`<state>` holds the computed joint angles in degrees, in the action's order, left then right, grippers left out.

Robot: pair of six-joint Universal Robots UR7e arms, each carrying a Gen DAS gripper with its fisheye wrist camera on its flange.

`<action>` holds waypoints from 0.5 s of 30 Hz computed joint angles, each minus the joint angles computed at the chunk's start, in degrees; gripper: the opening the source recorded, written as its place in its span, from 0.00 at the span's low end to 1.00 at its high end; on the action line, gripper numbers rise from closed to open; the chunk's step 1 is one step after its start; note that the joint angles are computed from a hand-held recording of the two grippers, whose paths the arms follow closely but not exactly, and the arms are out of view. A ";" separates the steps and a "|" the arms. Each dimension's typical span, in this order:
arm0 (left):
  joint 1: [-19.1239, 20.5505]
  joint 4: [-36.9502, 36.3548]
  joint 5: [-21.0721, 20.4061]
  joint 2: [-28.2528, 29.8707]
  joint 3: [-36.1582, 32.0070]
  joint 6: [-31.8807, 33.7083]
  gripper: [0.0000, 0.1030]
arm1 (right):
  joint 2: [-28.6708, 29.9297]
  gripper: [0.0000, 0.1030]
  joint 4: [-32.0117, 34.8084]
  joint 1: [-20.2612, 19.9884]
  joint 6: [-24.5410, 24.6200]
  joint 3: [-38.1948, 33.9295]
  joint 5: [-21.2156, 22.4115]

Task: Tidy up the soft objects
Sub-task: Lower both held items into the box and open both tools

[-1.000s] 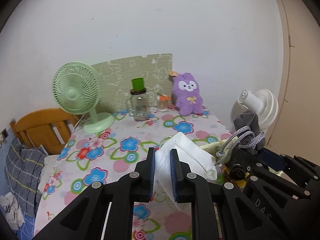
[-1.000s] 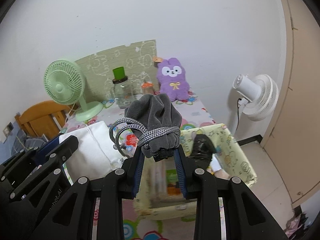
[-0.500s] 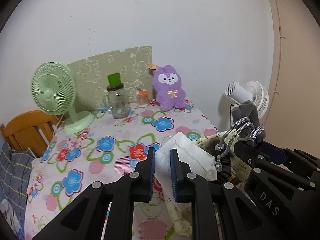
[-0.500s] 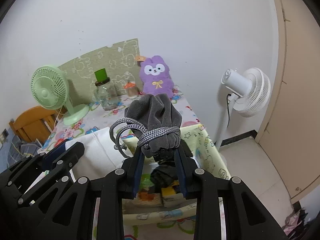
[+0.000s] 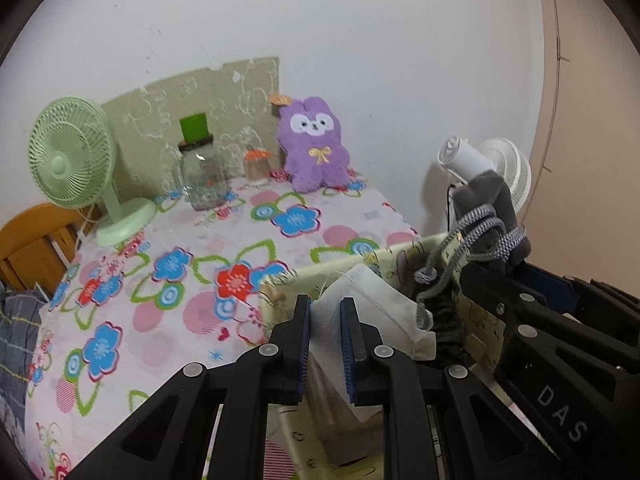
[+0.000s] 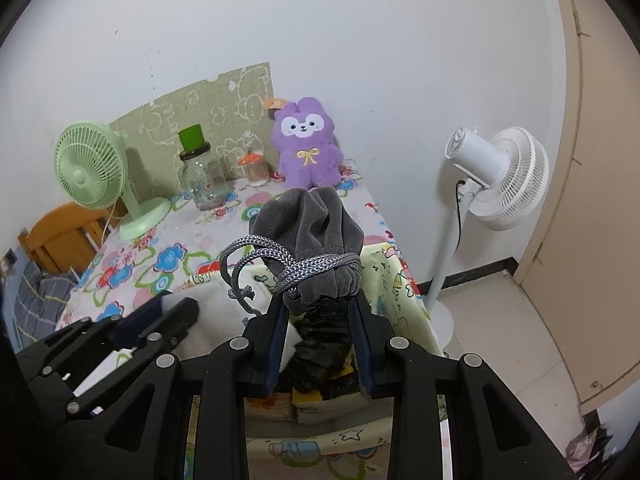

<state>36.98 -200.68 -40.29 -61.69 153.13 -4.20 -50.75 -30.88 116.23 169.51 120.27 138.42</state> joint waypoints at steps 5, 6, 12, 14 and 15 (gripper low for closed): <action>1.14 2.14 -1.74 1.58 -1.05 -1.26 0.14 | 0.02 0.33 0.83 -1.46 -0.76 0.04 -2.05; 1.20 2.34 -1.86 2.03 -1.22 -1.43 0.15 | -0.02 0.33 0.93 -1.72 -0.96 0.10 -2.36; 1.77 3.99 -2.19 3.32 -1.81 -1.70 0.37 | 0.47 0.33 1.36 -3.23 -1.30 0.21 -3.86; 1.84 5.32 -2.60 3.27 -1.99 -1.93 0.40 | 0.67 0.33 1.70 -3.62 -1.15 0.06 -4.27; 1.93 5.82 -2.98 3.17 -2.06 -1.95 0.42 | 0.68 0.33 1.96 -3.84 -1.06 0.00 -4.50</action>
